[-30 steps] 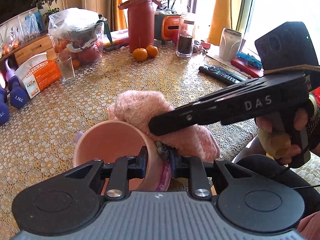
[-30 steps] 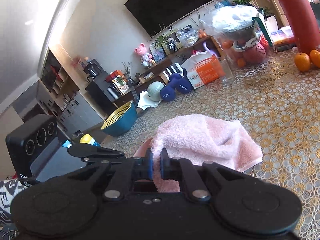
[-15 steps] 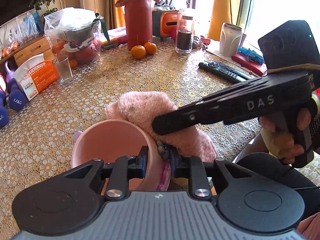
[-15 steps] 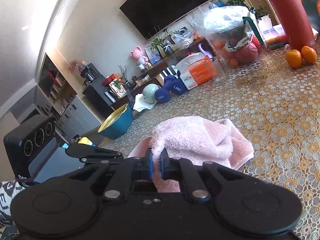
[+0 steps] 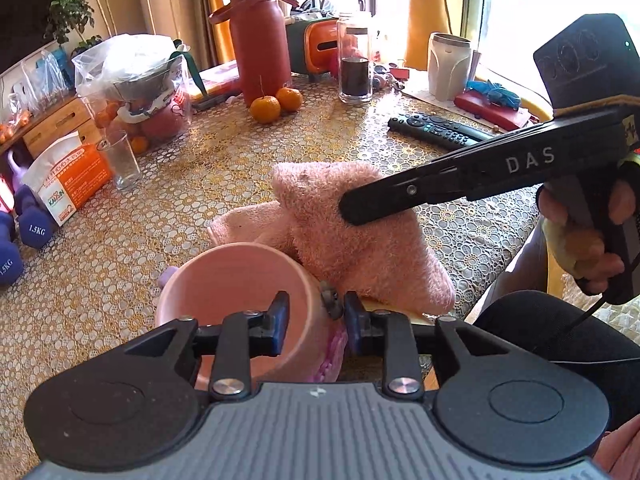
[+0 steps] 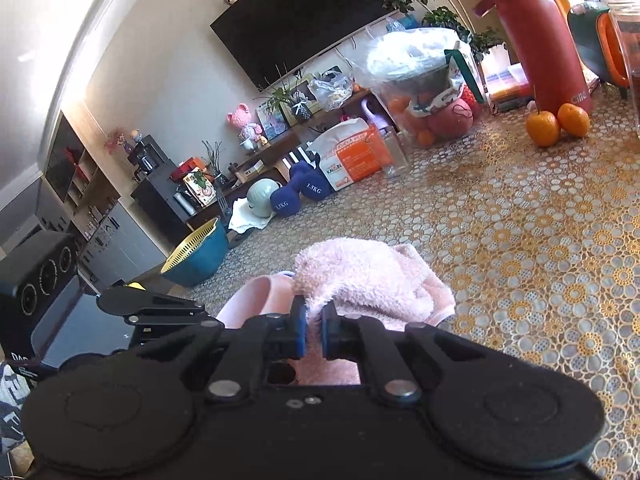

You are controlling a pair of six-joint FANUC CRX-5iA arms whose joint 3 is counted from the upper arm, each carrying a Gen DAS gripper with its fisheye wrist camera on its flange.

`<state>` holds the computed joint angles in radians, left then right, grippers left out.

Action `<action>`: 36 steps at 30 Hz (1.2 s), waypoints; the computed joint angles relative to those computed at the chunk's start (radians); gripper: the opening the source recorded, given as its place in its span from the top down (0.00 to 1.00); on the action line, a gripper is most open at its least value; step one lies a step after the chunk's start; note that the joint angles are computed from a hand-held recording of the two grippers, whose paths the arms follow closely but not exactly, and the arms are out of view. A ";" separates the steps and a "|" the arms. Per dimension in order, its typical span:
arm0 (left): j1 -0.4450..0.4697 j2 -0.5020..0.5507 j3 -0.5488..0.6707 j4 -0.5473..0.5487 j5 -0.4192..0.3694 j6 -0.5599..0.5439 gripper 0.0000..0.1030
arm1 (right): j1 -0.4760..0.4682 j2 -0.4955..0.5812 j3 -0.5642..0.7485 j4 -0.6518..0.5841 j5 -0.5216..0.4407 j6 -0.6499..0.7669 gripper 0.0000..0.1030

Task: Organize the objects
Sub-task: 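Rub the held towel against the mug side with the right tool while the left tool holds the mug, then keep wiping the mug with the towel in the right tool while the left tool tilts the mug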

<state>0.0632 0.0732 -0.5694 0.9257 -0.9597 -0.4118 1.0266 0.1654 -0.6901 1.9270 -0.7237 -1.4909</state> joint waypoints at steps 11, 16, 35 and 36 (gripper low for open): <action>0.009 -0.105 -0.143 0.070 0.109 -0.375 0.36 | 0.173 -0.050 -0.024 -0.208 -0.180 0.136 0.94; -0.036 -0.129 -0.219 0.187 0.216 -0.545 0.51 | 0.149 -0.017 -0.003 -0.193 -0.106 0.135 0.94; -0.019 -0.017 -0.033 -0.005 0.106 -0.020 0.79 | -0.041 0.076 0.083 0.111 0.094 -0.020 0.94; -0.017 -0.010 -0.027 -0.005 0.099 -0.012 0.79 | -0.043 0.078 0.081 0.116 0.091 -0.034 0.94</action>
